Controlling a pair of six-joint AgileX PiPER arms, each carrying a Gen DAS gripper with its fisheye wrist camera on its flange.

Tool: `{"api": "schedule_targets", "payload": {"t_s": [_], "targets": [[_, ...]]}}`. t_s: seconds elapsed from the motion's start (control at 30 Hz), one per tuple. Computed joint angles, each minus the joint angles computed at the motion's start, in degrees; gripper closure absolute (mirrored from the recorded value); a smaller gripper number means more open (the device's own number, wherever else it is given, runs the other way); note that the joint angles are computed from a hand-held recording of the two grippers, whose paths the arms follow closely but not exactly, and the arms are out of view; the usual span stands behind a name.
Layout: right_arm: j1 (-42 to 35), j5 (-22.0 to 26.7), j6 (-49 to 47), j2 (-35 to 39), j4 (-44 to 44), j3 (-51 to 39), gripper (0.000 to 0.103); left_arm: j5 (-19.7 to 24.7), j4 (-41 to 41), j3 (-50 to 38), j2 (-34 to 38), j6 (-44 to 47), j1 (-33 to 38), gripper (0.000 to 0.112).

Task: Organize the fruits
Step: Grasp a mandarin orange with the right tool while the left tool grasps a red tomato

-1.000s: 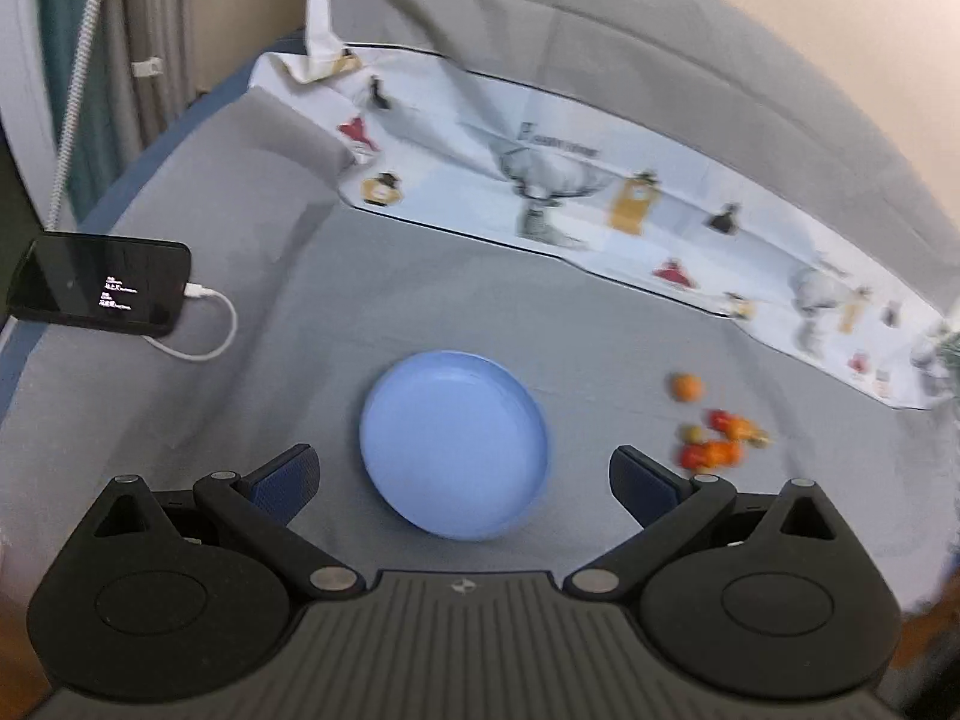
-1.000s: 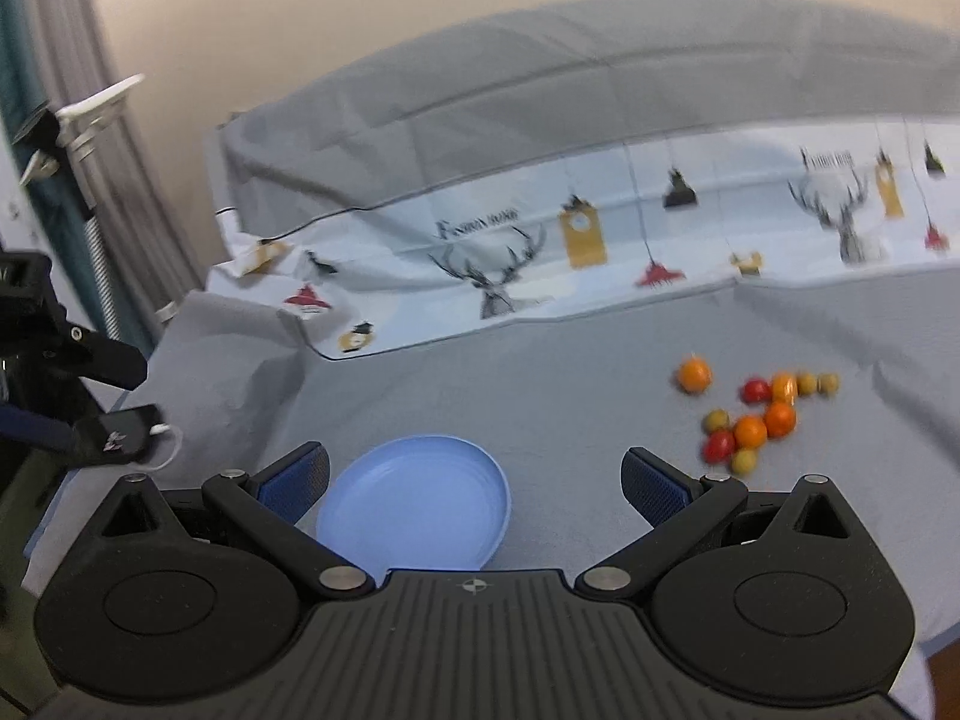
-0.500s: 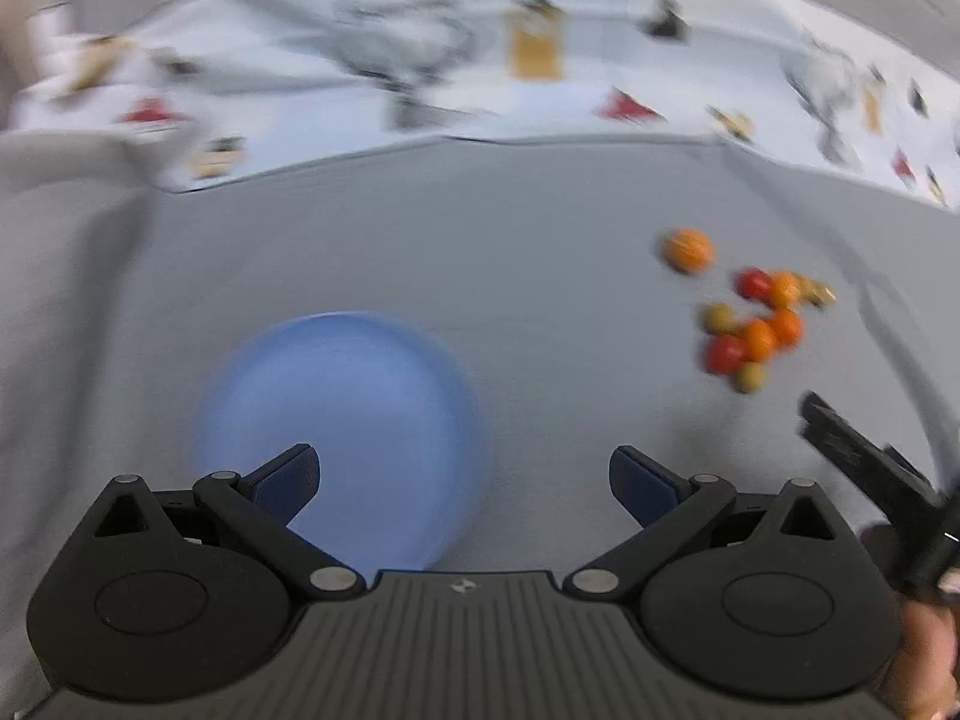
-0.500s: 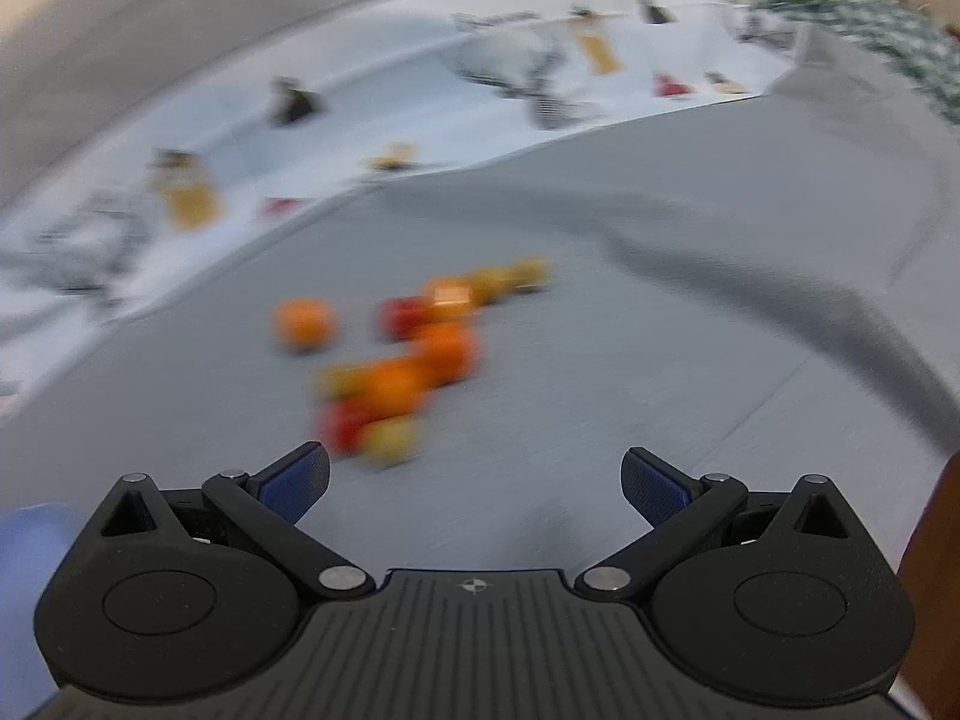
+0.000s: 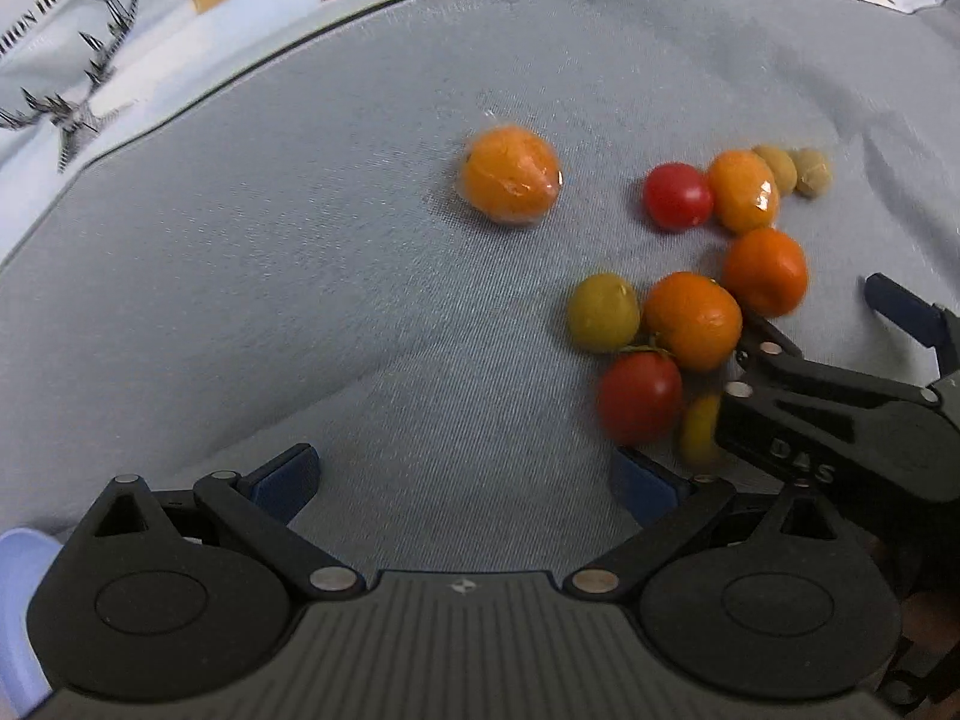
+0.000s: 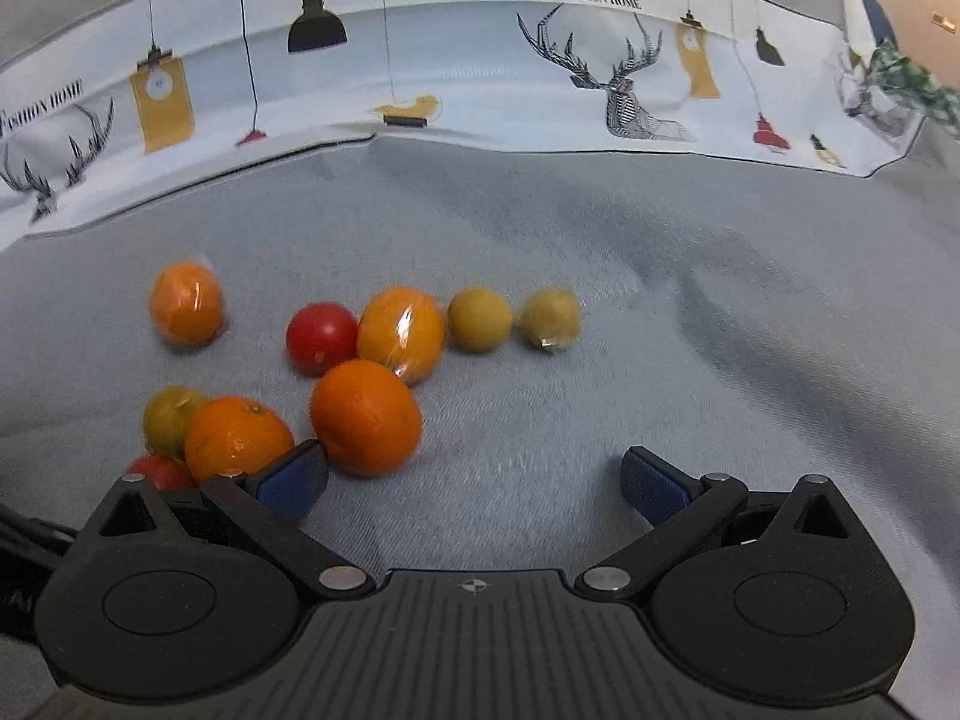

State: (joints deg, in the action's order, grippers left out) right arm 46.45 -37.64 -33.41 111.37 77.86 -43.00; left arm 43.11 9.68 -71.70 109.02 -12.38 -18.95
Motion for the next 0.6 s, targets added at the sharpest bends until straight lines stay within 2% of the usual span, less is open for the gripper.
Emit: {"api": "schedule_targets", "payload": {"t_s": [0.13,0.2,0.3,0.33,0.37,0.4,0.47,0.6], "targets": [[-1.70,0.80,3.64,-0.17,-4.14,0.93,0.001,-1.89,-1.77,-0.79,1.24,3.82,0.66,0.010],[-3.32,2.59,-0.24,-0.82,-2.94,0.31,0.001,-2.58,-2.48,-0.53,1.20,4.45,0.51,0.010],[-2.42,-1.77,-4.22,-0.20,3.51,-0.26,0.002,-3.36,-5.65,-0.39,1.15,6.30,0.71,0.010],[-2.29,-2.64,-4.20,-0.20,4.28,-0.19,0.008,-3.59,-5.92,-0.34,1.18,6.27,0.60,0.010],[-2.48,-2.44,-1.90,-0.64,2.76,0.68,0.021,-3.77,-6.74,-0.07,1.03,6.88,0.76,0.010],[-2.58,-2.16,0.62,-1.16,0.48,1.65,0.028,-3.71,-7.83,-0.04,0.99,7.73,0.96,0.010],[-1.59,-3.53,0.43,-1.20,-0.40,2.01,0.068,-3.04,-10.79,-0.24,0.96,10.35,1.70,0.010],[-2.07,-5.00,2.88,-1.99,1.74,2.86,0.068,-3.33,-13.52,-0.79,1.12,11.14,1.68,0.010]]}}
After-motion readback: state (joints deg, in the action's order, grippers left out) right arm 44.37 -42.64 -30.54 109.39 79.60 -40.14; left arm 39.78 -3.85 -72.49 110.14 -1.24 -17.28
